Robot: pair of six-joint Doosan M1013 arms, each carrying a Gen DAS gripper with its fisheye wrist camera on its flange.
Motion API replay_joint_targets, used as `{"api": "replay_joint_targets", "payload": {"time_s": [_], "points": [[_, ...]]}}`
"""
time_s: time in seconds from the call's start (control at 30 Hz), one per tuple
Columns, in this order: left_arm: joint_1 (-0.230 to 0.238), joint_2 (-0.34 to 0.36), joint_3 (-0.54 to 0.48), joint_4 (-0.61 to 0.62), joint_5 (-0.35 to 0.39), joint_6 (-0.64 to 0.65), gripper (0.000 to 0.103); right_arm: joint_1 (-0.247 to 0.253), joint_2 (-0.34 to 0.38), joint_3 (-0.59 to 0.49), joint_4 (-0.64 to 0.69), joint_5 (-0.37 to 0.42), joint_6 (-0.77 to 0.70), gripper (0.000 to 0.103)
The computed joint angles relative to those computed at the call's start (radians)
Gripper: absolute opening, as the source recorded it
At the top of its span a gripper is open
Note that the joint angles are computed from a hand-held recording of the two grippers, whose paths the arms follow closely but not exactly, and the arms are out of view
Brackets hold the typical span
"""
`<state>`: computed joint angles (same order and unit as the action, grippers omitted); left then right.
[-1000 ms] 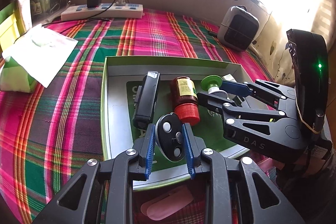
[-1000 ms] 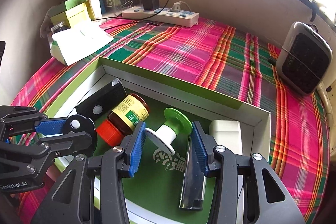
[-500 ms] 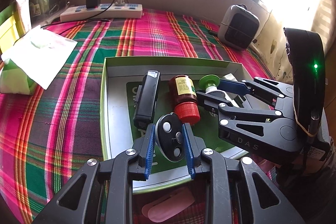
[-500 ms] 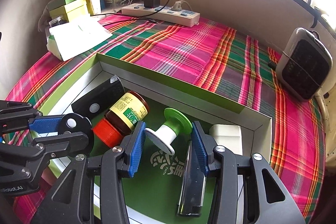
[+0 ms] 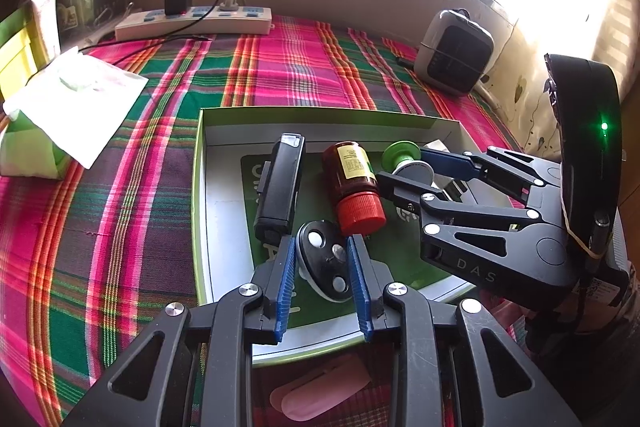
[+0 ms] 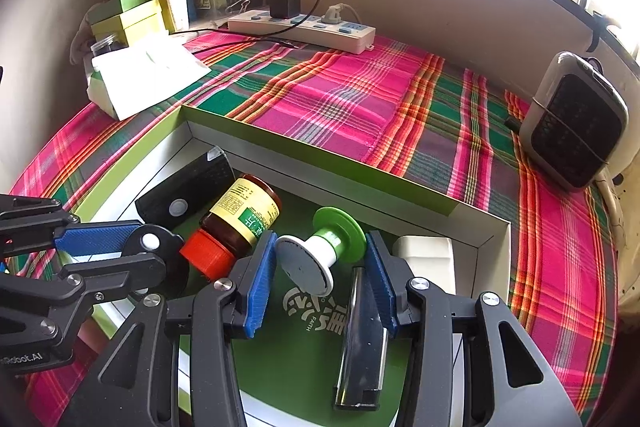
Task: Organize rigid objects
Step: 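Open both tools to drop the remote and spool into the box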
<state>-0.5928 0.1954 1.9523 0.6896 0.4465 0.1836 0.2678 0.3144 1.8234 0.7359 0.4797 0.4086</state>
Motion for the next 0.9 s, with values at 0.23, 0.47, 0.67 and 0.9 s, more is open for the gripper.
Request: {"api": "replay_joint_targets", "payload": {"time_s": [0.23, 0.47, 0.67, 0.9], "points": [[-0.003, -0.006, 0.003, 0.002, 0.000, -0.011, 0.030, -0.004, -0.010, 0.010, 0.034, -0.006, -0.030, 0.046], [-0.012, -0.022, 0.019, 0.057, -0.014, -0.072, 0.032, -0.011, -0.030, 0.026, 0.086, -0.009, -0.077, 0.053], [-0.031, -0.041, 0.028, 0.109, -0.001, -0.123, 0.034, -0.021, -0.055, 0.051, 0.139, -0.014, -0.120, 0.054], [-0.057, -0.065, 0.042, 0.163, 0.028, -0.183, 0.035, -0.038, -0.090, 0.083, 0.213, -0.017, -0.168, 0.054]]}}
